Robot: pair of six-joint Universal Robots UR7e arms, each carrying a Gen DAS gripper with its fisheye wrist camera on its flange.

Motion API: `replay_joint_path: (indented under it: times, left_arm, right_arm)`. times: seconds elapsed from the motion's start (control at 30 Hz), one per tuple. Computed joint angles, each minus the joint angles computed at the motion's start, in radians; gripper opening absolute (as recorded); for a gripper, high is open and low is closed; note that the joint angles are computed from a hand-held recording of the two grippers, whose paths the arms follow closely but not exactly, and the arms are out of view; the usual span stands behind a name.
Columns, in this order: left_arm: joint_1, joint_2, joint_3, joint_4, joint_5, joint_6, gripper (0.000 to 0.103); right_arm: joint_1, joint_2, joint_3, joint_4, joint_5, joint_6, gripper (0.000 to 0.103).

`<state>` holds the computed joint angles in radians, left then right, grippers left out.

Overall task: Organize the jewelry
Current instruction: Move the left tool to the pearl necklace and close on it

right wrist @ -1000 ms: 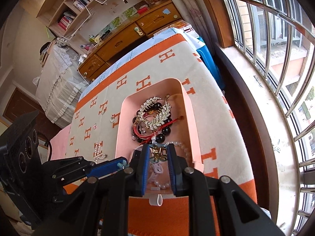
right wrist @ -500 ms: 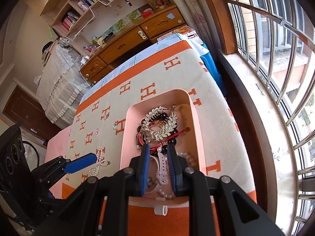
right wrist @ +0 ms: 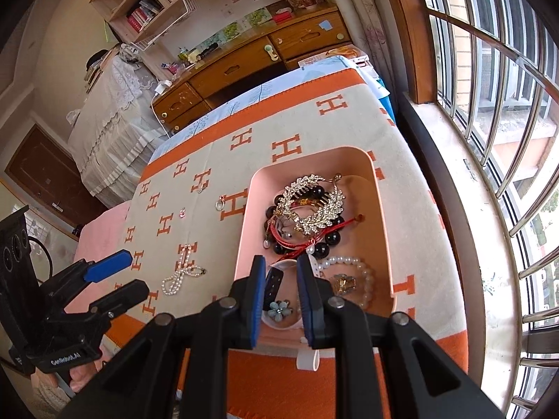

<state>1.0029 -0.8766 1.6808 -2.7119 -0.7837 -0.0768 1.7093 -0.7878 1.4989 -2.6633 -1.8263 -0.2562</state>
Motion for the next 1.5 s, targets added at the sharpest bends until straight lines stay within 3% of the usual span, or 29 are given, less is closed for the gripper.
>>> replay_joint_path:
  times: [0.27,0.67,0.77,1.07,1.3,1.5]
  left_arm:
    - [0.007,-0.099,0.077,-0.035,0.122,-0.042,0.067]
    - [0.024,-0.153,0.066,-0.048,0.224,-0.016,0.069]
    - [0.035,-0.153,0.057,-0.046,0.208,-0.006,0.076]
    - [0.091,-0.078,0.034,0.047,0.055,0.051,0.076]
    - [0.135,0.028,-0.044,0.138,0.029,0.157,0.076]
    - [0.162,0.079,-0.124,0.235,0.006,0.166,0.053]
  right_arm:
    - [0.042,0.028,-0.029,0.021,-0.021,-0.041,0.018]
    - [0.131,0.124,-0.179,0.122,-0.063,-0.119,0.018]
    - [0.144,0.160,-0.236,0.172,-0.066,-0.117,0.018]
    - [0.149,0.276,-0.394,0.323,-0.099,-0.076,0.018]
    - [0.146,0.314,-0.437,0.364,-0.112,-0.067,0.018]
    - [0.137,0.331,-0.459,0.385,-0.118,-0.055,0.018]
